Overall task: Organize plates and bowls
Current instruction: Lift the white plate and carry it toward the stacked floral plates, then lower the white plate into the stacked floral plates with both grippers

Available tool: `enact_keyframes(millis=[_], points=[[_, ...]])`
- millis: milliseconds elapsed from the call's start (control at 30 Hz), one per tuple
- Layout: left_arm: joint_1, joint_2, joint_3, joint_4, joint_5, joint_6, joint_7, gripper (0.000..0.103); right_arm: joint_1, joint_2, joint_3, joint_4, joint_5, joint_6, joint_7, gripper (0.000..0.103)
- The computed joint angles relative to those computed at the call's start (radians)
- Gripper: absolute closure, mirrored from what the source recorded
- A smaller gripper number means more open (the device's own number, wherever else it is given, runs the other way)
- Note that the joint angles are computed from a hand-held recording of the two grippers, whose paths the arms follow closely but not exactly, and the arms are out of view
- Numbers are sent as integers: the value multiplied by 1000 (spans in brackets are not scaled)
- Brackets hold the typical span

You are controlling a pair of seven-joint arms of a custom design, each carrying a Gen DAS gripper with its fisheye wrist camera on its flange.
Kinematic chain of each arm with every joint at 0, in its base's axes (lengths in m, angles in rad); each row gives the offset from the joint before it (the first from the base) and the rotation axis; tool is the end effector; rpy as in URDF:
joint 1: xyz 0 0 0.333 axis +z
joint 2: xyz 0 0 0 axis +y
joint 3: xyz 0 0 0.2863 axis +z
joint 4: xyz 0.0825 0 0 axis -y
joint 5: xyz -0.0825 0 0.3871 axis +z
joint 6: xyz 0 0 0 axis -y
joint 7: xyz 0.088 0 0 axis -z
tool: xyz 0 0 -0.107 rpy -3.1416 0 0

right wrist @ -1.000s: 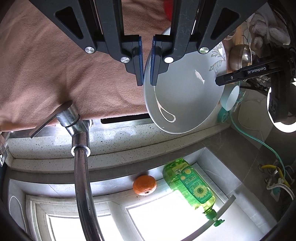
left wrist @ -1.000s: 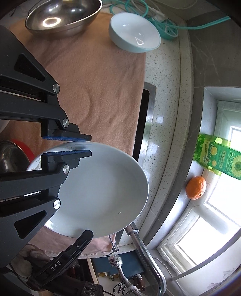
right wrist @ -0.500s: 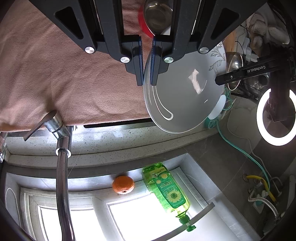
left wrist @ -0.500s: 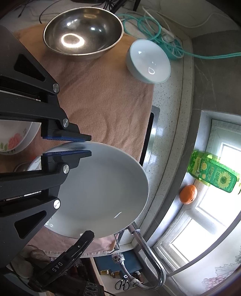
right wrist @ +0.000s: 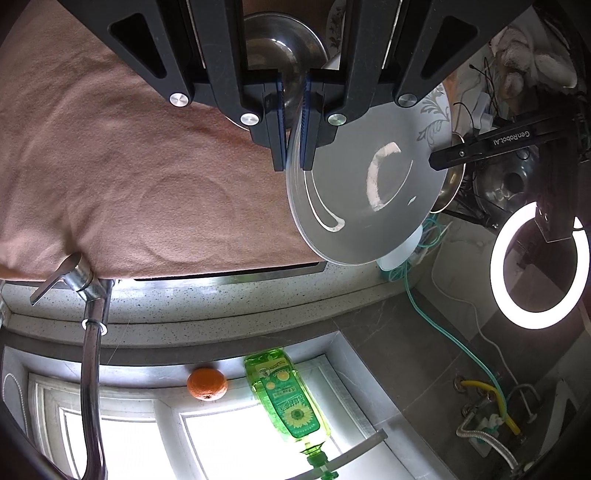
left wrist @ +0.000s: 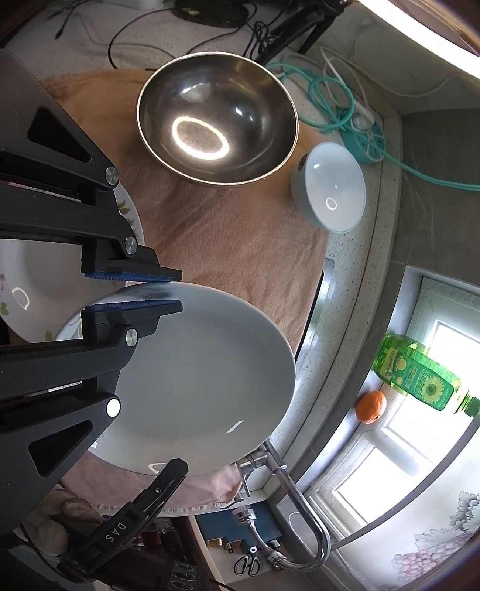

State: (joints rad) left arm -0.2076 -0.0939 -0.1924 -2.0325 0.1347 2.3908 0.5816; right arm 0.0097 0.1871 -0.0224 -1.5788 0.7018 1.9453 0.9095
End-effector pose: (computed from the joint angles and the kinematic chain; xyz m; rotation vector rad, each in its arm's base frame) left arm 0.5267 -0.2242 0.5049 -2.5021 1.4701 -0.6434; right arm 0.6393 0.0365 0.5307 -2.0783 1.3133 0.1731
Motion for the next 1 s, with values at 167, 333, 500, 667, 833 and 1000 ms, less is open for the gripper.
enact_keyframes(millis=[167,333,500,667,833,1000], points=[[-5,-58,6,-71,-19,11,6,96,14,-61,1,-76,-4,18,-4,96],[-14,-127,13,-154,-27,30,-16,96,33,-122,0,-156,-12,34,-6,96],[-31,-187,24,-227,-44,48,-25,96,50,-172,-4,-225,-19,46,-2,96],[-46,-234,33,-283,-53,55,-36,96,64,-221,-5,-290,-25,60,2,96],[-59,-288,40,-351,-62,82,-65,96,77,-270,-4,-356,-37,79,5,96],[-80,-322,55,-398,-78,94,-69,96,87,-306,-4,-408,-53,91,12,96]])
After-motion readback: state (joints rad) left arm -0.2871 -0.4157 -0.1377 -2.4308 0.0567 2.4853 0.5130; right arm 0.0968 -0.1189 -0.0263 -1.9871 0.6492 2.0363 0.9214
